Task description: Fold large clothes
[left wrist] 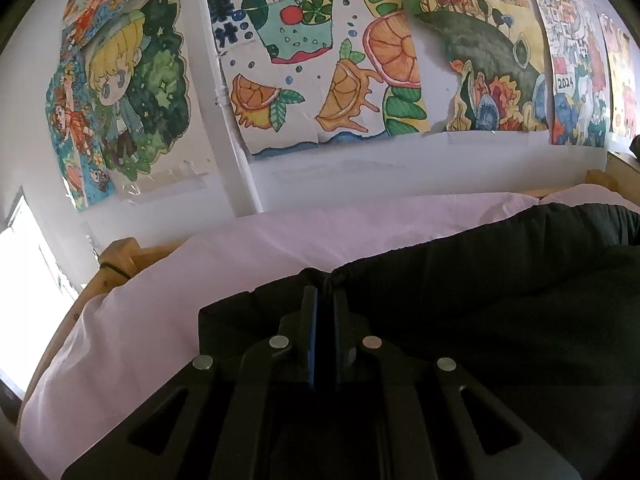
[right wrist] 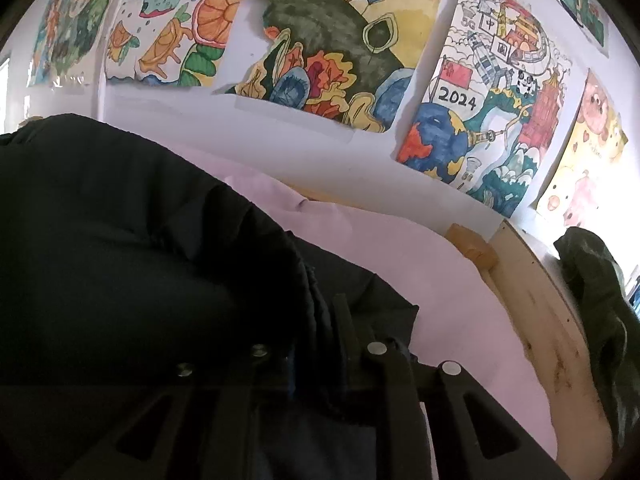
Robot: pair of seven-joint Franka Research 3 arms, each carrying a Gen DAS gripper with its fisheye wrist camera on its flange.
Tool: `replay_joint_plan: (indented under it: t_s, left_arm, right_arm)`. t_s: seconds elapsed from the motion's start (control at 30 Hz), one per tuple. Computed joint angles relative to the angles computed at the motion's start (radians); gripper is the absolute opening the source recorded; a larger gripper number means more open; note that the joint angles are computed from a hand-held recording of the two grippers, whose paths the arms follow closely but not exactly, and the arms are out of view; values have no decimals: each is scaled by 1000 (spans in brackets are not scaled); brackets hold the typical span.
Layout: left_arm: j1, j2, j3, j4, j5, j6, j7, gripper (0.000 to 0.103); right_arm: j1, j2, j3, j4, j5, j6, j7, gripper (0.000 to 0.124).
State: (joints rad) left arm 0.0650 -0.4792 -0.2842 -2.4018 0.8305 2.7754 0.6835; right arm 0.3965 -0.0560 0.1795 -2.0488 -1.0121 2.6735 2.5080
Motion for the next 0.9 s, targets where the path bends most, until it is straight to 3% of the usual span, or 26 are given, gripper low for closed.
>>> replay_joint_plan:
  t_s: [0.2, 0.27, 0.33, 0.37, 0.4, 0.47, 0.57, 0.77, 0.83, 0.9]
  left_arm:
    - [-30, -9, 21, -7, -39, -16, 42, 10]
    - [-37, -24, 30, -17, -57, -11, 56, 23]
    - [-29, -39, 25, -25, -62, -7, 52, 37]
    - [-22, -50, 21, -29, -63, -7, 44, 46]
    - [-19, -57, 17, -31, -66, -7, 39, 50]
    - [-18, -76, 20, -42, -81, 10, 25, 70]
    - [-8, -106, 15, -54, -103, 26, -2, 82]
    - [52, -200, -32, -78, -89, 1, -113, 88]
    - [15, -248, -1, -121, -105, 48, -105, 88]
    - [-67, -282, 64, -182, -143, 148, -39, 90]
  right_arm:
    - [-6, -11, -4, -17, 7, 32, -1, 19]
    - [-14, -23, -3, -25, -1, 40, 18, 28]
    - [-24, -37, 0, -33, -11, 47, 46, 54]
    - [-33, -49, 3, -38, -24, 42, 78, 84]
    - [-41, -60, 3, -45, -22, 46, 97, 99]
    - [-60, -86, -10, -76, 40, 106, 93, 100]
    - [-99, -116, 6, -109, 75, 139, 106, 103]
    - [-206, -206, 88, -154, -69, 191, 302, 103]
    - [-226, -235, 105, -169, -103, 244, 329, 103]
    - [-231, -253, 104, -193, -91, 349, 306, 103]
